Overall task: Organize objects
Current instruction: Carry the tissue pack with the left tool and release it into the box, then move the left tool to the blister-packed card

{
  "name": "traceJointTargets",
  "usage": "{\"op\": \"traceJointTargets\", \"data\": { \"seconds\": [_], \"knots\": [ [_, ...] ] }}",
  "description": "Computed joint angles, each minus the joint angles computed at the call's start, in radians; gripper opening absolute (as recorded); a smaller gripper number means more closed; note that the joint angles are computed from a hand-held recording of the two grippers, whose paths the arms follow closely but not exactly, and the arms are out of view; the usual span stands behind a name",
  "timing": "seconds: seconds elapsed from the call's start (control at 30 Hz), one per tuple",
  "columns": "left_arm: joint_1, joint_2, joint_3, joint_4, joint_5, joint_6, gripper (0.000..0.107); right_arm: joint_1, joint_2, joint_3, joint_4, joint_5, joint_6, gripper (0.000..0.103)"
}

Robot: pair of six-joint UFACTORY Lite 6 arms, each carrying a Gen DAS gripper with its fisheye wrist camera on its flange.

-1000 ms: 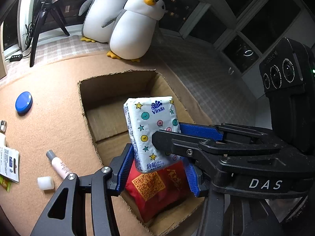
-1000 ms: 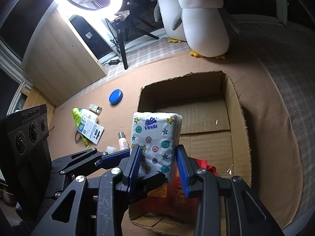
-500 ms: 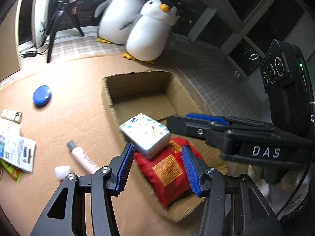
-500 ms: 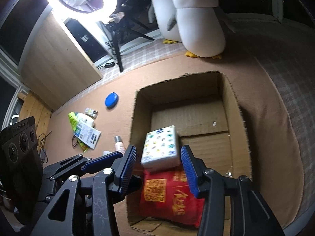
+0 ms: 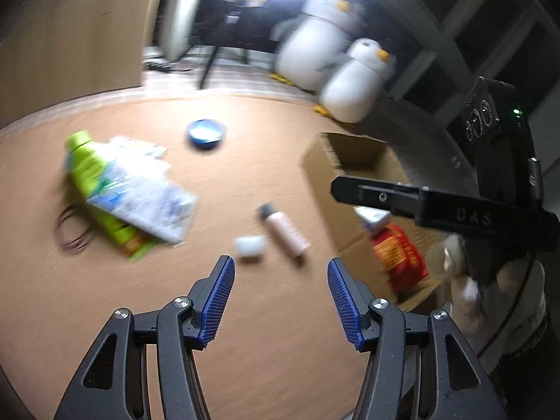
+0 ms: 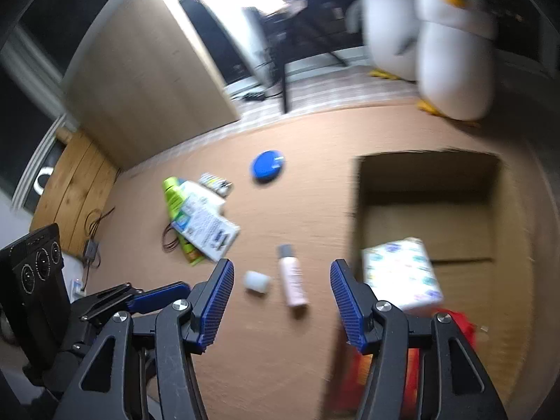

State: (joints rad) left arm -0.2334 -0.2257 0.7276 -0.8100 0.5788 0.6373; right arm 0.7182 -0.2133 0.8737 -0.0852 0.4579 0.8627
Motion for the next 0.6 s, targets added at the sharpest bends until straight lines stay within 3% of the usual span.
{"op": "traceJointTargets", "data": {
  "seconds": [0.3,0.6],
  "knots": [
    [0.519,-0.086,-0.106,-0.01,0.213,0.279,0.061,0.006,0.413,0.315,0.264,-0.074,-0.289,0.054],
    [0.786,-0.044,-0.095,0.02,0.305,0.429,0.061,-0.048,0.765,0.654,0.52,-0.028,-0.452,0.054]
  ]
}}
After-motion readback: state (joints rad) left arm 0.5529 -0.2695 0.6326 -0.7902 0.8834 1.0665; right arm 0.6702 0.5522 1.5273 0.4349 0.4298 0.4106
